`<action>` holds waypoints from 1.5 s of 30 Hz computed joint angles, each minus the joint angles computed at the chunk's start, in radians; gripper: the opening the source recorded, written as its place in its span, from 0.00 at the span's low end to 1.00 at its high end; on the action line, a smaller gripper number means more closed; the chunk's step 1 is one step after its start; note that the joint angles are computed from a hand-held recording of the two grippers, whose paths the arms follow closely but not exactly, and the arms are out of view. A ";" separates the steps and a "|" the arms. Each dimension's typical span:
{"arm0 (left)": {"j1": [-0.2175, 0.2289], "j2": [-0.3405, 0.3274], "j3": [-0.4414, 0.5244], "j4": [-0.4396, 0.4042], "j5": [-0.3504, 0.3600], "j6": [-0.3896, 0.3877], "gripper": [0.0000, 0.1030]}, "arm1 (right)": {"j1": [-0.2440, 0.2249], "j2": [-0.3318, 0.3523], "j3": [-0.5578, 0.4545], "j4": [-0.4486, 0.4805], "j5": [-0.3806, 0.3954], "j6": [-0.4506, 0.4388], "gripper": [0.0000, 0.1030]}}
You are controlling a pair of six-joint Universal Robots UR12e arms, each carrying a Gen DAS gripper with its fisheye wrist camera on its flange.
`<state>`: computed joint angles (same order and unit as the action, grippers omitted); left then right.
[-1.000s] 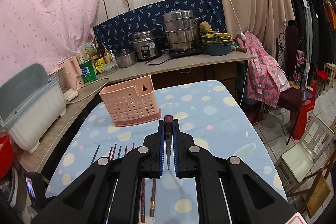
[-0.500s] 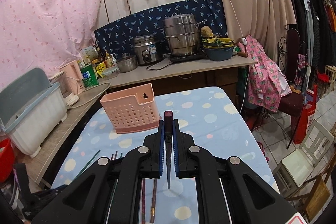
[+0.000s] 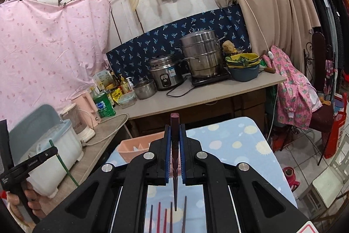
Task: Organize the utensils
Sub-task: 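Carry both chopsticks upright into the pink basket and open both tools, then lift both open tools out of the pink basket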
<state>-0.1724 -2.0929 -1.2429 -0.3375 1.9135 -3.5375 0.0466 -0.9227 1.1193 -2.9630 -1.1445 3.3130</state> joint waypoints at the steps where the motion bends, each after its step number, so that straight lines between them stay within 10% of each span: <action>1: 0.000 -0.014 0.031 0.003 0.004 0.008 0.07 | 0.004 0.017 -0.034 0.007 0.005 0.007 0.07; 15: 0.018 -0.221 0.402 0.026 0.028 0.027 0.07 | 0.060 0.305 -0.593 0.164 0.024 0.101 0.07; 21: 0.027 -0.263 0.431 -0.043 0.014 0.010 0.07 | 0.073 0.363 -0.666 0.257 0.021 0.076 0.07; 34: 0.037 -0.267 0.384 -0.122 -0.025 -0.018 0.08 | 0.089 0.359 -0.602 0.338 -0.021 0.007 0.13; 38: 0.024 -0.252 0.353 -0.103 0.025 0.000 0.45 | 0.086 0.311 -0.511 0.253 -0.030 0.007 0.30; 45: 0.005 -0.183 0.239 -0.071 0.045 0.000 0.53 | 0.067 0.197 -0.311 0.160 0.011 0.014 0.32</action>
<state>-0.1673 -2.2755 -1.0042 -0.4083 1.9582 -3.5377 0.1135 -0.7260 0.8080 -2.8033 -1.1330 3.3269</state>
